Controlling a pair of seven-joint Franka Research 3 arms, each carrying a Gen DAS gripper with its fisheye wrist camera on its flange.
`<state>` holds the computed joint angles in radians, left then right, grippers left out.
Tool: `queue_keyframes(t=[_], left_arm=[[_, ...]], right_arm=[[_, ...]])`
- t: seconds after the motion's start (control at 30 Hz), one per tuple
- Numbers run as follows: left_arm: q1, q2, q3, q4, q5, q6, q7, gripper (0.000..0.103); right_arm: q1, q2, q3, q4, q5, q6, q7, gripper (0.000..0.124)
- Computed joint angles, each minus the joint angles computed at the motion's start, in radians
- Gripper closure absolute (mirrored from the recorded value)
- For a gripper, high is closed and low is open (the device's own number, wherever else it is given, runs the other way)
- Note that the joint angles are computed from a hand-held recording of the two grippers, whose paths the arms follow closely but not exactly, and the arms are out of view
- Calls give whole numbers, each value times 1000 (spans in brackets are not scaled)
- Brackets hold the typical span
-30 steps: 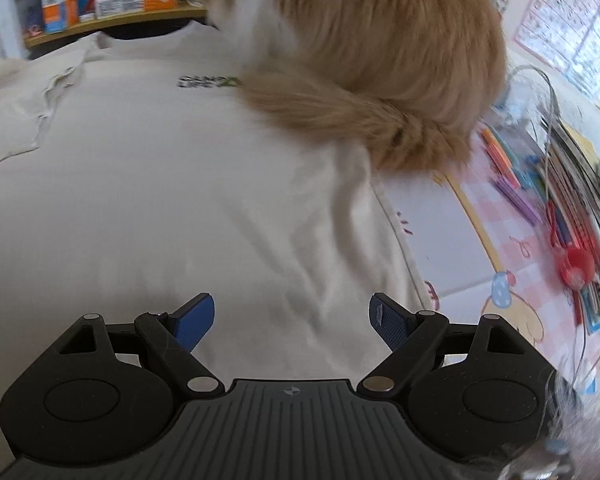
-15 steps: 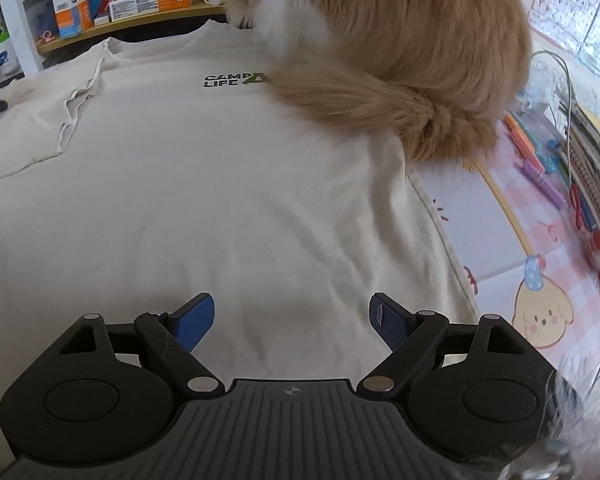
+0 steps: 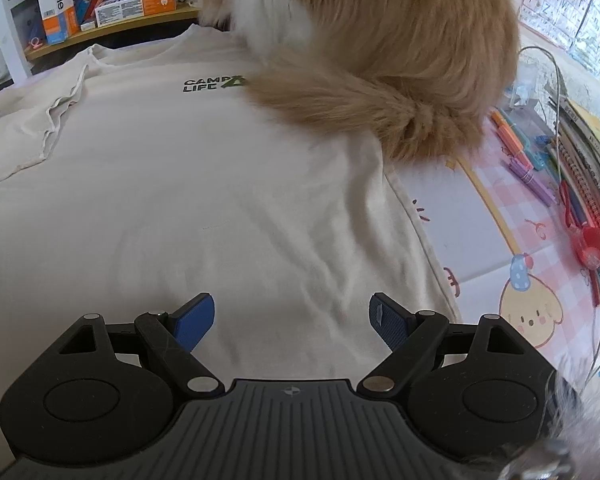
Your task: Fold clothes
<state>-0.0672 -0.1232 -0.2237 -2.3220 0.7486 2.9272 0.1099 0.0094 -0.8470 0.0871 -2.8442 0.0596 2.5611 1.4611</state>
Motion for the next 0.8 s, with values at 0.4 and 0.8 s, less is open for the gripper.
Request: queue_keyframes(t=[0.4, 0.8], left_arm=[[1, -60, -4, -58, 15, -34, -61, 100], [39, -54, -33, -70, -5, 43, 38, 97]], right_arm=[[-6, -20, -20, -19, 18, 5, -23, 40], [5, 24, -31, 0, 26, 7, -69, 40]])
